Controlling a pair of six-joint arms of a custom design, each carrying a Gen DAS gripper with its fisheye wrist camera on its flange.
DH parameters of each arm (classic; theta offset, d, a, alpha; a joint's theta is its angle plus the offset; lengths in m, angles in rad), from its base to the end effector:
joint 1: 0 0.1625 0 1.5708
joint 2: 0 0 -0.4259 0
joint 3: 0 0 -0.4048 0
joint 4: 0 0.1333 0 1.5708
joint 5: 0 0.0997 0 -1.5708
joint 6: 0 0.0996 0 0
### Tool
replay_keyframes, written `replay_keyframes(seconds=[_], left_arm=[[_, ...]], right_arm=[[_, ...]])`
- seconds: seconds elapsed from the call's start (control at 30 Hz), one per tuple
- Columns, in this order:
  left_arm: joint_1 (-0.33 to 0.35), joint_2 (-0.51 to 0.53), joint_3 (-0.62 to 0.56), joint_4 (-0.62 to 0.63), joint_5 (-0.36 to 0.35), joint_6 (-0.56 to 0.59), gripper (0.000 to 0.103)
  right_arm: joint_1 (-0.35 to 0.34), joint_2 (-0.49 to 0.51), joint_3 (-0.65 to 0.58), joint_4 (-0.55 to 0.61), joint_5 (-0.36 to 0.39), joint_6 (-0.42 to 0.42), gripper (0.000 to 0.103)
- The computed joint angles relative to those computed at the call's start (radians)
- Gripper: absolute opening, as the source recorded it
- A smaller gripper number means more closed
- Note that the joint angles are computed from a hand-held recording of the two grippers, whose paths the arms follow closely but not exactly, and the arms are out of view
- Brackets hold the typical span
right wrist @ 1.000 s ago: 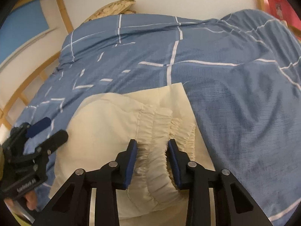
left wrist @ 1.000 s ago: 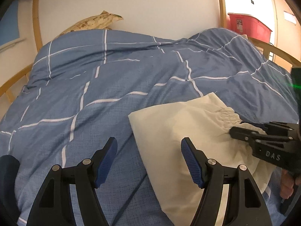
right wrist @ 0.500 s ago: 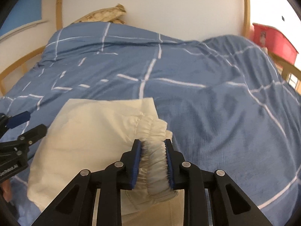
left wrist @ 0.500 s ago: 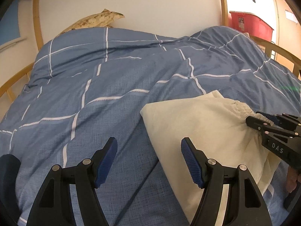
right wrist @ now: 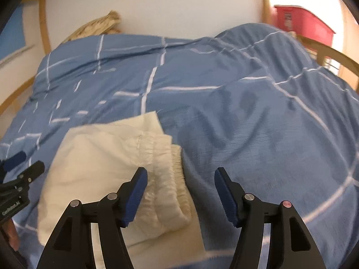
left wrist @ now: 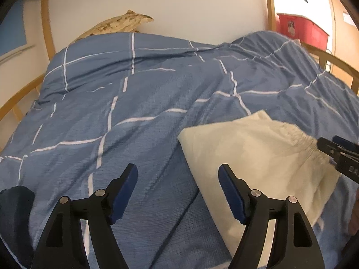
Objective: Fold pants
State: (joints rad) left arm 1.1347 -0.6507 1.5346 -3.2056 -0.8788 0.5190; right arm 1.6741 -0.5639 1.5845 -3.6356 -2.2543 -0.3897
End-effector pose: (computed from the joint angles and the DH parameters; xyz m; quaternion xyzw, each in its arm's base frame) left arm -0.1260 -0.7365 0.1194 0.2918 0.8344 -0.3316 0.3295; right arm 0.1410 -0.6776 0.0925 0.0372 -0.8327 0.4236 0.3546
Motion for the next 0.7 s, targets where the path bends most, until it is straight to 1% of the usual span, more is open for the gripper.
replay_keyframes(seconds=[0.07,0.1,0.17,0.2,0.27,0.3,0.33,0.4,0.47,0.5,0.63,0.7], left_arm=[[-0.004,-0.019,0.015,-0.01,-0.011,-0.005,0.08],[-0.007,-0.027,0.024,-0.016,-0.012,-0.002,0.083],[-0.013,-0.04,0.036,-0.017,-0.013,0.008,0.085],[-0.017,-0.044,0.042,-0.016,-0.013,0.015,0.086],[-0.023,-0.053,0.056,-0.024,-0.018,0.034,0.086],[-0.026,-0.055,0.063,-0.036,-0.021,0.043,0.086],[-0.031,-0.056,0.071,-0.054,-0.02,0.061,0.086],[-0.038,-0.052,0.079,-0.091,-0.014,0.101,0.088],[-0.042,-0.037,0.078,-0.15,0.001,0.152,0.089],[-0.041,-0.032,0.073,-0.157,0.007,0.158,0.09],[-0.028,-0.026,0.044,-0.088,0.014,0.112,0.09],[-0.022,-0.021,0.033,-0.059,0.018,0.09,0.09]], right_arm=[[0.021,-0.007,0.02,-0.043,-0.025,0.026,0.062],[0.031,-0.014,0.042,-0.072,-0.028,0.054,0.062],[0.043,-0.033,0.088,-0.103,-0.008,0.129,0.067],[0.042,-0.048,0.121,-0.122,0.023,0.192,0.067],[0.03,-0.076,0.17,-0.124,0.089,0.309,0.068],[0.016,-0.095,0.2,-0.114,0.139,0.389,0.068],[0.007,-0.104,0.213,-0.099,0.161,0.445,0.068],[-0.009,-0.113,0.226,-0.059,0.18,0.542,0.068],[-0.031,-0.121,0.239,-0.033,0.23,0.6,0.068],[-0.041,-0.119,0.239,-0.02,0.247,0.637,0.068],[-0.052,-0.102,0.226,0.014,0.246,0.661,0.068],[-0.061,-0.1,0.225,0.036,0.261,0.699,0.068]])
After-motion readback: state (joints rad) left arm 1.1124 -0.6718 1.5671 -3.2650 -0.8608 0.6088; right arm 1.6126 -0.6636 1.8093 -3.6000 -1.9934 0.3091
